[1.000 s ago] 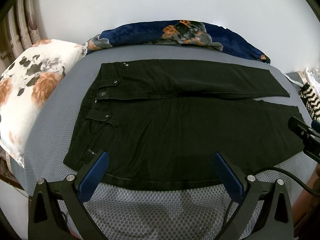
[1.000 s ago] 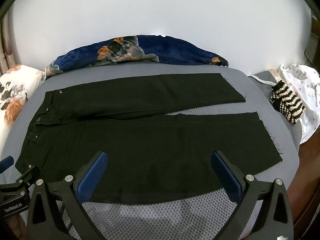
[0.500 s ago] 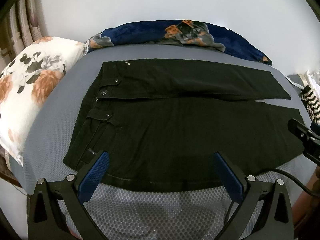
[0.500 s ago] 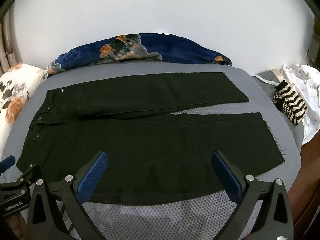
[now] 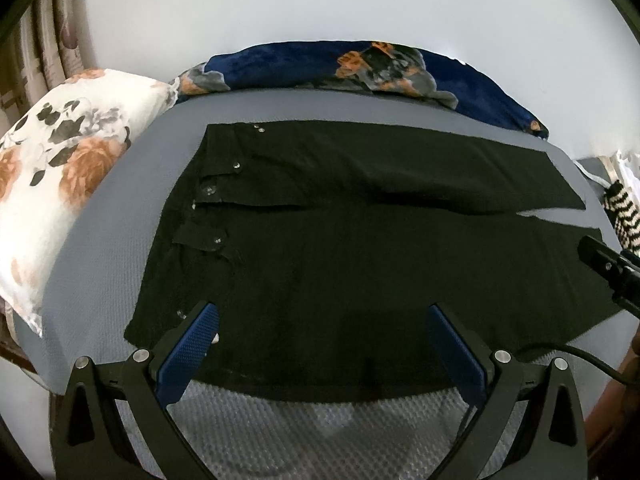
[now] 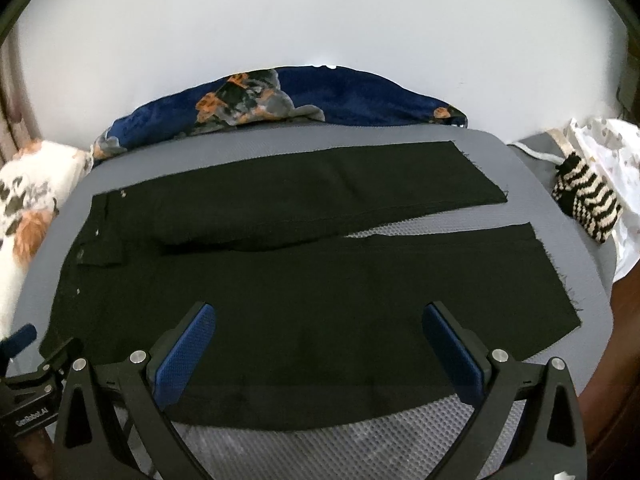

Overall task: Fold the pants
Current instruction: 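Grasp the waistband of the black trousers with the left tool while the right tool grasps it too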

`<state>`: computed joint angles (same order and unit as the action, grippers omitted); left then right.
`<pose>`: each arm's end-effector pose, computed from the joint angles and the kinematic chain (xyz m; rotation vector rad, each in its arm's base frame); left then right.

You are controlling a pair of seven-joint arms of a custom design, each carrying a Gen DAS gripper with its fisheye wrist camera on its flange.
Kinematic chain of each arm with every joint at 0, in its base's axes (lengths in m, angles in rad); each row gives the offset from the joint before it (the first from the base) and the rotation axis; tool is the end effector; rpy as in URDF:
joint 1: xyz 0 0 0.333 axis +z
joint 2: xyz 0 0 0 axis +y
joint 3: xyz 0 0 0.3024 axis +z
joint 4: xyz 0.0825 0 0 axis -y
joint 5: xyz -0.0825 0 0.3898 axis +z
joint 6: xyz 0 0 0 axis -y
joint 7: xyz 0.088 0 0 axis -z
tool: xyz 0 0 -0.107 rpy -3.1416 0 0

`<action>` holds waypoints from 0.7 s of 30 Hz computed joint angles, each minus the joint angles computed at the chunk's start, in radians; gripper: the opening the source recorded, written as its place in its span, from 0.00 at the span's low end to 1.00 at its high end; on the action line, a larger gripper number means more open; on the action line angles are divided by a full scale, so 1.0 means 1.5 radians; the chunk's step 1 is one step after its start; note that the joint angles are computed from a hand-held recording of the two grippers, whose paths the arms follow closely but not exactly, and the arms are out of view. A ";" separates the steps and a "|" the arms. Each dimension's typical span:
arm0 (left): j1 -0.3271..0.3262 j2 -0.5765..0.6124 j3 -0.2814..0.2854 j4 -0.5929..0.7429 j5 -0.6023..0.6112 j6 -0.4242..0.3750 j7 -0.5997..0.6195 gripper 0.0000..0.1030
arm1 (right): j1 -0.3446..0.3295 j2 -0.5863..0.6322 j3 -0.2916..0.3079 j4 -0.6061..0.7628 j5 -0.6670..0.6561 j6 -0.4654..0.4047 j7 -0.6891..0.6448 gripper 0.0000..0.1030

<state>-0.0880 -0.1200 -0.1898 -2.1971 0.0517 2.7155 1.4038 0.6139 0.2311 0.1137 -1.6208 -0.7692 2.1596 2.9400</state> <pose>0.5386 -0.1585 0.4914 -1.7325 2.0282 -0.6996 0.5204 0.4171 0.5153 -1.5191 2.0792 -0.7720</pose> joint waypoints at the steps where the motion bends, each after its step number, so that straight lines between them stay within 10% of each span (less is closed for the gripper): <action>1: 0.001 0.006 0.002 0.006 -0.002 0.001 0.002 0.99 | -0.004 0.002 -0.001 0.002 0.007 0.009 -0.001 1.00; 13: 0.040 0.147 0.056 0.179 0.030 0.010 -0.011 0.97 | -0.091 0.051 -0.019 0.026 0.135 0.236 -0.098 1.00; 21: 0.090 0.318 0.053 0.424 -0.130 -0.126 0.137 0.76 | -0.103 0.197 -0.037 0.225 0.263 0.217 -0.219 1.00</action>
<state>0.0474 0.3562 -0.1110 -1.5612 -0.1429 2.5269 1.6093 0.4597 0.5267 0.0589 -1.2836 -0.3748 2.4848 2.6121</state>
